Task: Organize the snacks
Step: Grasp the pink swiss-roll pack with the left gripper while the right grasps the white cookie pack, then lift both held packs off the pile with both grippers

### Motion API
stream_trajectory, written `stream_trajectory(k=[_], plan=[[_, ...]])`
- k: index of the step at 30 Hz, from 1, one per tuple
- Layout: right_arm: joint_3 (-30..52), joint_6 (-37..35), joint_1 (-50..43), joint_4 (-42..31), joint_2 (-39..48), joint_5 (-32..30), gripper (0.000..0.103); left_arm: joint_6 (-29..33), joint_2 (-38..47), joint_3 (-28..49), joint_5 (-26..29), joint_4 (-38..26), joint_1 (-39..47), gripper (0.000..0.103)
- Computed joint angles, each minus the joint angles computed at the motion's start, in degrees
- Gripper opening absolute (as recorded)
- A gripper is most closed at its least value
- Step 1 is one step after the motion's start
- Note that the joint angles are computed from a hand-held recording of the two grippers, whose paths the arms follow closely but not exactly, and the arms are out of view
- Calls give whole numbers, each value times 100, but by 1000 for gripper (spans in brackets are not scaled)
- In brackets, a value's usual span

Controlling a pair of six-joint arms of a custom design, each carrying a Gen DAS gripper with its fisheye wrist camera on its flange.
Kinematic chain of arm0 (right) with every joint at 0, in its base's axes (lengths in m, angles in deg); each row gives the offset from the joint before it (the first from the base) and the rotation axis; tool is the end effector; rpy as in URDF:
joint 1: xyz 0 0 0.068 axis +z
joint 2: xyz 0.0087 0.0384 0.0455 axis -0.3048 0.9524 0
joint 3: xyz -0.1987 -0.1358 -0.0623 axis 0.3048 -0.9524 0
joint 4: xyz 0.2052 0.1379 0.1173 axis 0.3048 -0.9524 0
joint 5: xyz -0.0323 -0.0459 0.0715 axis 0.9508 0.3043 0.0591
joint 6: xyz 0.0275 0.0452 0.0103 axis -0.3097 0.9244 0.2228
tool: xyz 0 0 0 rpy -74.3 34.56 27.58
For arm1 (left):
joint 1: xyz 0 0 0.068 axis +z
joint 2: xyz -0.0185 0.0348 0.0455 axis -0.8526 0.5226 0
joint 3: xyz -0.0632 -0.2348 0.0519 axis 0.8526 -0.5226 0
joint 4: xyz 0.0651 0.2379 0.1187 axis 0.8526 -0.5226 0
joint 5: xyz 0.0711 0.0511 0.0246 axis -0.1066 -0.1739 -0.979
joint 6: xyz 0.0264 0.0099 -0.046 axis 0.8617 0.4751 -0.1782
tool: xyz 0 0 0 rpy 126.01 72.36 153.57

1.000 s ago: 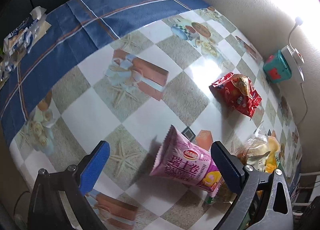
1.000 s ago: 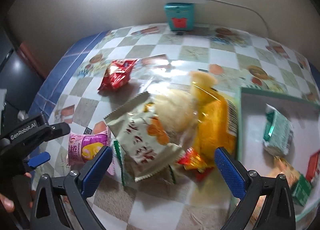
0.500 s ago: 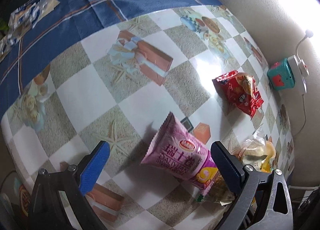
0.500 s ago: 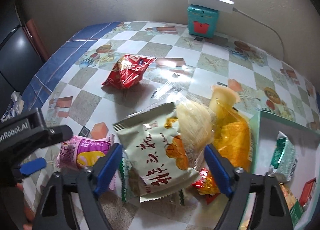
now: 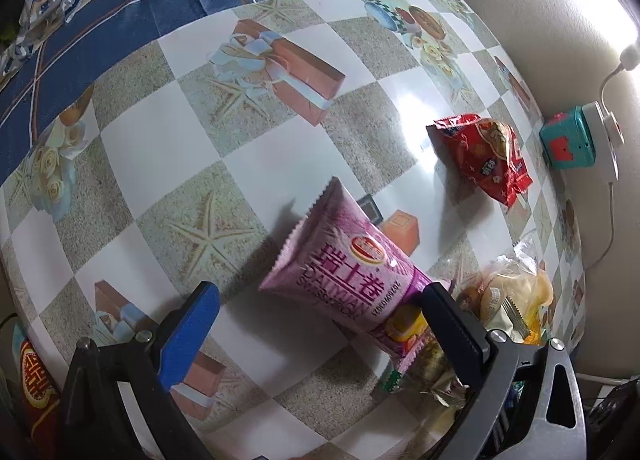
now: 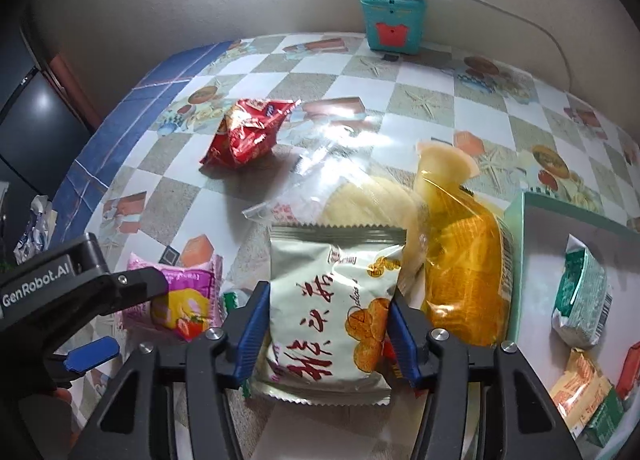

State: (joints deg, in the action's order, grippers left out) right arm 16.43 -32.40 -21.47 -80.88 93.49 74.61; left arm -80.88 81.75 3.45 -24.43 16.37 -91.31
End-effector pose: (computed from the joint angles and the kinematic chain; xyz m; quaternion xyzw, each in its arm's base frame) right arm 0.1861 -0.0105 0.0434 0.0835 0.9716 0.0268 0.2196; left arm 0.1942 -0.1286 0.0388 -0.2324 0.9614 -0.1309 0.0677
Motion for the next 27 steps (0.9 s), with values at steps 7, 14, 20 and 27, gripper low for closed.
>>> stream_trajectory(k=[7,14,20,27], plan=[[-32,-43,-123,-159,-113,-73,58,-178,144,150,126,113,-202,101],[-34,-93,-227,-250,-149,-170,58,203,798,719,42,69,-119,101],[4,-128,-305,-264,-98,-243,58,852,1421,1555,-499,-564,-607,101],[-29,-192,-260,-292,-110,-173,56,1389,1605,1796,-478,-830,-794,101]])
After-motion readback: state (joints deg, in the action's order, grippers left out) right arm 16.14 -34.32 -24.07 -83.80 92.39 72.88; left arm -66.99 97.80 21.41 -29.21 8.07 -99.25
